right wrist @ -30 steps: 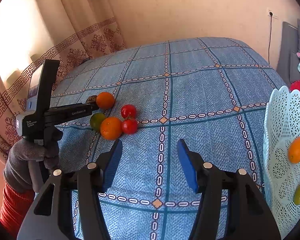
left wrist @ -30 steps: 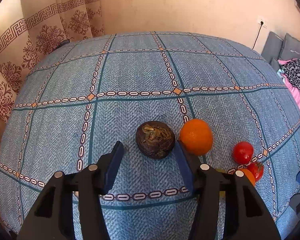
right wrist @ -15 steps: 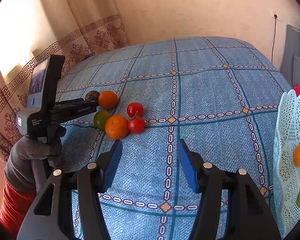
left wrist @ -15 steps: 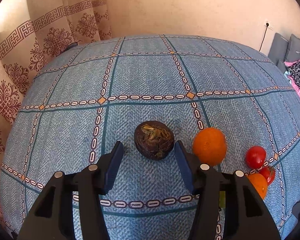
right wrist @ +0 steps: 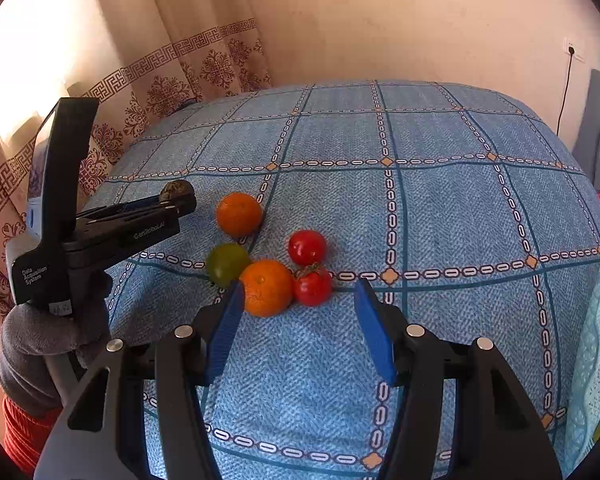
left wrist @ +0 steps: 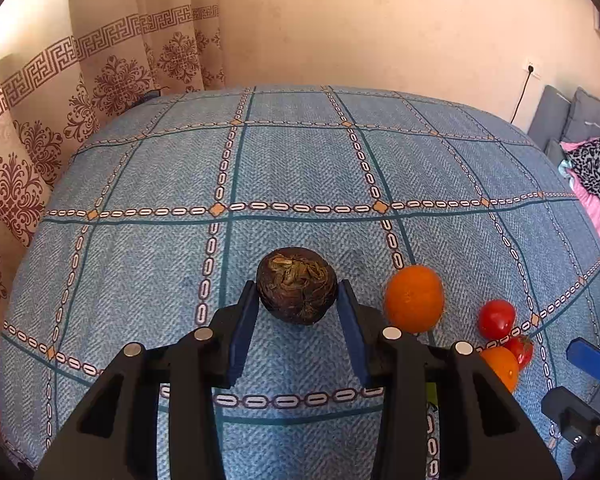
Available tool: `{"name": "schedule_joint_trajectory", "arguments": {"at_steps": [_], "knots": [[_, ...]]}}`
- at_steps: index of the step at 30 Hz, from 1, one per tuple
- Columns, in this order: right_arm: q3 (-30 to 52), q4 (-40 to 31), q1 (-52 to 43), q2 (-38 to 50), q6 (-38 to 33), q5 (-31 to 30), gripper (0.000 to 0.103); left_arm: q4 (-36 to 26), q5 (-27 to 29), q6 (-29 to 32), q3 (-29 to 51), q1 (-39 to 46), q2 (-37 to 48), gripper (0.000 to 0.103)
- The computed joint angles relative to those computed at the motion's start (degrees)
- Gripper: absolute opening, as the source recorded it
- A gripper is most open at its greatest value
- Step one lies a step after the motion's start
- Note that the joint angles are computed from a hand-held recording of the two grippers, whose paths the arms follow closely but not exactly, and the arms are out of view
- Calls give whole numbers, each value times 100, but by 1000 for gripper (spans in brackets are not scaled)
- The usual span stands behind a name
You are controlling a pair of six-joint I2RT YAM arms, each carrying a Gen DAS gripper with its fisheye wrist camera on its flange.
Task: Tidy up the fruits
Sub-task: 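Move both tools back toward the remaining fruits near the dark round fruit, then grasp the dark round fruit with the left tool while the right tool grasps an orange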
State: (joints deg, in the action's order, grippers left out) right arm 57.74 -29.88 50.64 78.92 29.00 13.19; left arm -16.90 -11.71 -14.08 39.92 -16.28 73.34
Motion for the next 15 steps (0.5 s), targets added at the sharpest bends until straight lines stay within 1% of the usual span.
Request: {"name": "schedule_joint_trajectory", "arguments": {"at_steps": [4, 7, 11, 15], "knots": [[417, 160, 6, 527, -232, -53, 59, -199, -198, -71, -86, 96, -435, 41], [788, 242, -57, 985, -374, -198, 59, -305, -215, -49, -140, 250, -712, 41], [1378, 153, -221, 1620, -386, -657, 59, -378, -81, -81, -170, 501, -941, 41], [1989, -19, -228, 2189, -530, -561, 59, -437, 104, -93, -164, 700, -1053, 41]]}}
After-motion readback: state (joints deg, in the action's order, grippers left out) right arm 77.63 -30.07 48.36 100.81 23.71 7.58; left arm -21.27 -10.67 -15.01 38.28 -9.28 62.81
